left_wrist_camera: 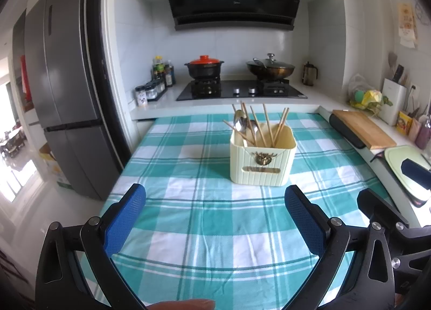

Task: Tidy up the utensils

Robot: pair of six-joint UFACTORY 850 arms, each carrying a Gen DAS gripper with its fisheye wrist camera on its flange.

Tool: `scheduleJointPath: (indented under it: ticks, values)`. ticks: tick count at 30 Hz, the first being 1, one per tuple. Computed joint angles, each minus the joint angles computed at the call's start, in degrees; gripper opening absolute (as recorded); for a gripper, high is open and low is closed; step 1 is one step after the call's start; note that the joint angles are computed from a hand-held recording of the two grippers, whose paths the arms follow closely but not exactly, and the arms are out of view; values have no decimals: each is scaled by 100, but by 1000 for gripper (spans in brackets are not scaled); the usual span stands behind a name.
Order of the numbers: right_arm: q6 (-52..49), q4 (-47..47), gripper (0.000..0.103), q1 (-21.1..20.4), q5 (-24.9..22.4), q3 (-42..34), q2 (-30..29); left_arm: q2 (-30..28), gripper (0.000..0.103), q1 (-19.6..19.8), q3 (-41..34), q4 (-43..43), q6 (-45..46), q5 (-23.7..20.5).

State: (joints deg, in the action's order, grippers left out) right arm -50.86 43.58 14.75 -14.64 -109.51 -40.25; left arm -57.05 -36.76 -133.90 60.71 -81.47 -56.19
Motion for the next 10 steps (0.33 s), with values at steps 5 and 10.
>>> scheduleJointPath:
  ticks: [5,10]
  values:
    - [94,-104,101,0,30,-6,-21,6,103,-1,36,17,-10,63]
    - [506,-492,101,-3,1,-90,-119,1,102,-3,118,155,-258,22]
